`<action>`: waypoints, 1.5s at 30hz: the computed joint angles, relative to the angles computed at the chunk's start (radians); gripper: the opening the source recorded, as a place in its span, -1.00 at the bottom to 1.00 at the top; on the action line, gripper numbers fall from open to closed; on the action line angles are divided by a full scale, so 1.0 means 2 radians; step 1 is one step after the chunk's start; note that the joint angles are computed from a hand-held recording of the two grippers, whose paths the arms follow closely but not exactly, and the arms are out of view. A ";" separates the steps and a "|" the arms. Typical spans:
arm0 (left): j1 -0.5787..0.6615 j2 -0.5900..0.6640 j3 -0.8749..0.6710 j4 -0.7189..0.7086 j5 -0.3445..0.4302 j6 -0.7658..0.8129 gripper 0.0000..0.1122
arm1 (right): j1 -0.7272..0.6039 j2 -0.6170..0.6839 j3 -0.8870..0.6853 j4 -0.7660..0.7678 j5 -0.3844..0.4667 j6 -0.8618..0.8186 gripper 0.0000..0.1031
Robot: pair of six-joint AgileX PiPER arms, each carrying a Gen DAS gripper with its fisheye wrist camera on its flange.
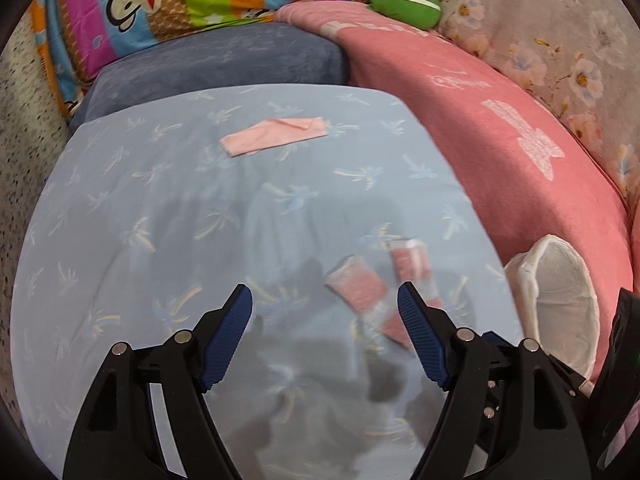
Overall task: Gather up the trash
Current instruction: 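Grasp the pink plastic packets with the right tool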
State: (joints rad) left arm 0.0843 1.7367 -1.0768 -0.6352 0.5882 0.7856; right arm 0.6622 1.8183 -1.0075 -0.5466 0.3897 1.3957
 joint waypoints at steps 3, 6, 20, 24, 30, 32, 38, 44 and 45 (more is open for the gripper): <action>0.012 0.008 0.002 0.006 -0.005 0.008 0.28 | -0.004 0.031 -0.033 0.023 0.006 -0.032 -0.01; 0.021 0.016 0.002 0.013 -0.012 0.015 0.28 | -0.005 0.060 -0.066 0.042 0.018 -0.056 -0.01; 0.052 0.080 -0.068 0.029 0.000 0.010 0.28 | -0.016 0.132 -0.215 0.076 0.073 -0.121 -0.66; 0.051 0.114 -0.126 0.039 0.012 -0.013 0.28 | -0.035 0.161 -0.293 0.088 0.093 -0.148 -0.66; 0.036 0.188 -0.252 0.054 0.040 -0.051 0.29 | -0.064 0.228 -0.427 0.117 0.128 -0.193 -0.66; 0.028 0.218 -0.300 0.068 0.048 -0.069 0.31 | -0.073 0.256 -0.476 0.130 0.144 -0.208 -0.66; 0.018 0.325 -0.467 0.078 0.119 -0.101 0.31 | -0.091 0.332 -0.605 0.164 0.187 -0.235 -0.66; 0.008 0.410 -0.602 0.100 0.181 -0.118 0.30 | -0.104 0.406 -0.733 0.189 0.236 -0.249 -0.66; 0.008 0.419 -0.618 0.101 0.191 -0.117 0.30 | -0.104 0.420 -0.759 0.191 0.248 -0.251 -0.66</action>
State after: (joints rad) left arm 0.1003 2.5753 -2.3125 -0.4340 0.9699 0.5513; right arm 0.4536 2.6578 -2.5249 -0.1652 0.8864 0.8935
